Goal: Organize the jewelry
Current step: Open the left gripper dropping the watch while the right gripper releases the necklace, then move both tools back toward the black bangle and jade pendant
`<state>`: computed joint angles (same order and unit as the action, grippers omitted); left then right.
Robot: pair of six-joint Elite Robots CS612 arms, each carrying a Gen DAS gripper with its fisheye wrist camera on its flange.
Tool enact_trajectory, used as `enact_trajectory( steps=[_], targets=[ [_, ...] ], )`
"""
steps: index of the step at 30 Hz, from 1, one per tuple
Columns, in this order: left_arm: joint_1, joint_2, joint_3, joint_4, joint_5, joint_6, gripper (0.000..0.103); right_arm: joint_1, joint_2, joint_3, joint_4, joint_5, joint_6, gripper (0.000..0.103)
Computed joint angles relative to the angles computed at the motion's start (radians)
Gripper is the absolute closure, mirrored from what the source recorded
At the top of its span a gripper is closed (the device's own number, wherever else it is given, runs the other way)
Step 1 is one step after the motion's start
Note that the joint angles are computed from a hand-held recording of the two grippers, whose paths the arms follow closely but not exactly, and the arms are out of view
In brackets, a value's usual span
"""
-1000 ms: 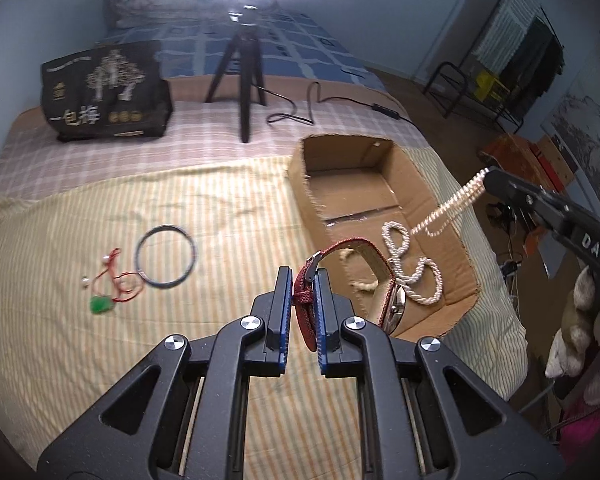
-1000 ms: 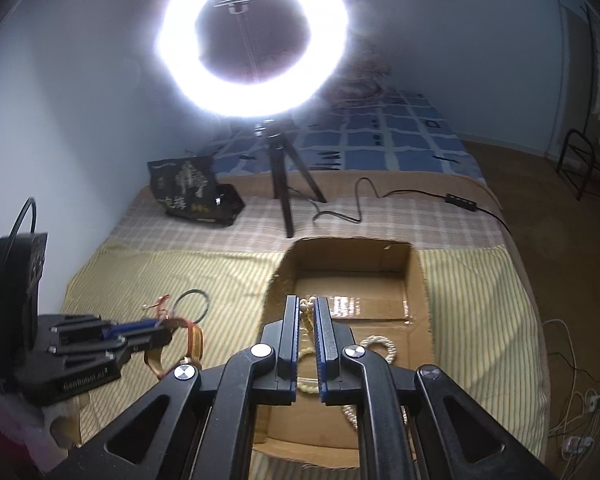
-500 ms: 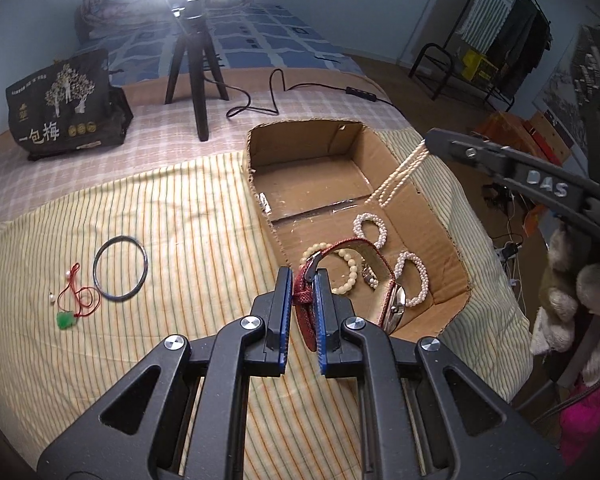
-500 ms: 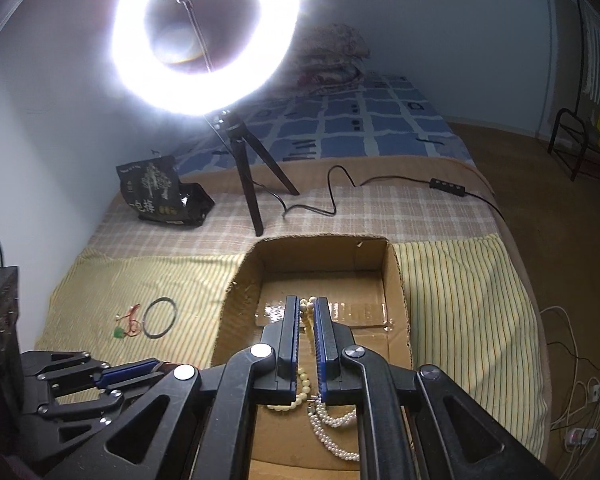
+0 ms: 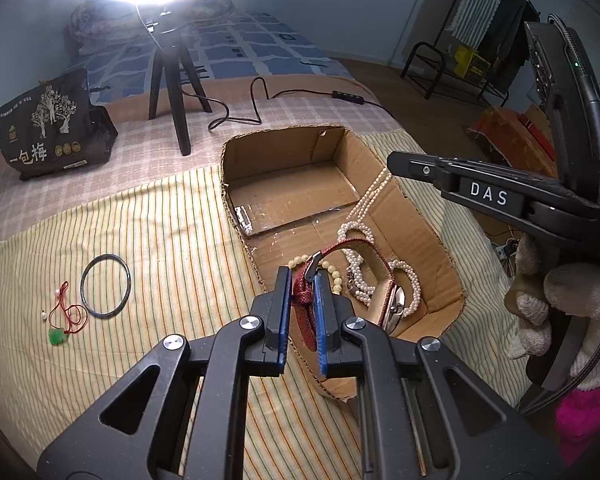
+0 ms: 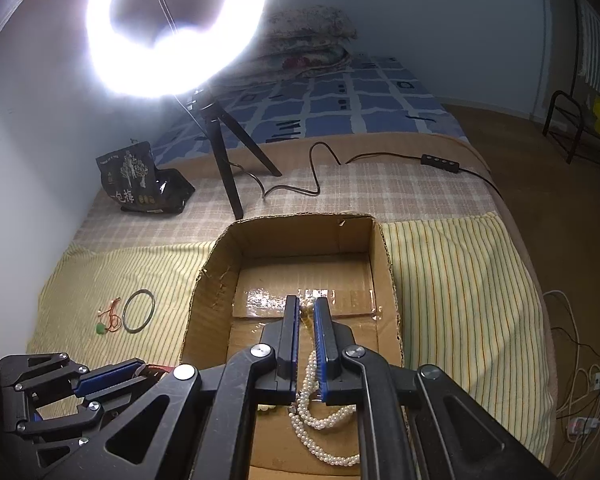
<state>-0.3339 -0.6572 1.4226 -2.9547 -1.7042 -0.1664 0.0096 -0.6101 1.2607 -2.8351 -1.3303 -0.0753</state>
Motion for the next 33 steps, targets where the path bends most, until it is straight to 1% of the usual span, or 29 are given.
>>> enact_trajectory(
  steps=[1,2,3,4,6,7,8,9,10,11,12,15,17,18,20,24,33],
  targets=[
    [0.000,0.000,0.001,-0.004,0.005,-0.004,0.092,0.000,0.001,0.000,-0.004,0.000,0.001,0.097],
    [0.000,0.000,0.000,-0.004,0.009,-0.007,0.089,0.000,0.001,0.001,-0.012,-0.005,0.003,0.093],
    [0.001,0.000,0.001,-0.007,0.007,-0.007,0.089,0.001,0.001,0.002,-0.016,-0.010,0.004,0.080],
    [0.002,0.000,0.002,-0.009,0.008,-0.008,0.087,0.001,0.002,0.001,-0.024,-0.016,0.005,0.073],
    [0.003,-0.001,0.002,-0.011,0.010,-0.010,0.085,0.004,0.003,0.002,-0.033,-0.037,0.010,0.054],
    [0.004,-0.001,0.003,-0.012,0.009,-0.010,0.076,0.005,0.003,0.000,-0.033,-0.042,0.011,0.050],
    [0.004,-0.001,0.004,-0.015,0.009,-0.009,0.063,0.005,0.004,-0.002,-0.031,-0.043,0.012,0.041],
    [0.004,-0.002,0.007,-0.022,0.011,-0.009,0.057,0.006,0.004,-0.001,-0.033,-0.048,0.014,0.032],
    [0.003,-0.003,0.011,-0.031,0.014,-0.005,0.048,0.008,0.003,0.001,-0.041,-0.058,0.016,0.029],
    [0.002,-0.005,0.014,-0.038,0.020,0.001,0.045,0.009,0.003,0.002,-0.045,-0.065,0.016,0.023],
    [0.000,-0.006,0.017,-0.043,0.025,0.009,0.045,0.012,0.002,0.003,-0.052,-0.078,0.015,0.018],
    [-0.002,-0.009,0.021,-0.042,0.033,0.021,0.043,0.018,0.001,0.004,-0.064,-0.106,0.016,0.012],
    [-0.002,-0.011,0.024,-0.043,0.034,0.022,0.034,0.020,-0.001,0.005,-0.068,-0.118,0.017,0.009],
    [-0.003,-0.013,0.027,-0.047,0.038,0.022,0.033,0.022,-0.002,0.005,-0.070,-0.126,0.017,0.005],
    [-0.003,-0.017,0.032,-0.052,0.048,0.021,0.032,0.025,-0.005,0.009,-0.079,-0.147,0.017,0.000],
    [0.000,-0.021,0.034,-0.043,0.050,0.012,0.031,0.029,-0.010,0.016,-0.090,-0.159,0.015,0.000],
    [0.009,-0.030,0.050,-0.053,0.052,0.013,0.031,0.036,-0.020,0.027,-0.091,-0.157,0.015,0.000]
  ],
)
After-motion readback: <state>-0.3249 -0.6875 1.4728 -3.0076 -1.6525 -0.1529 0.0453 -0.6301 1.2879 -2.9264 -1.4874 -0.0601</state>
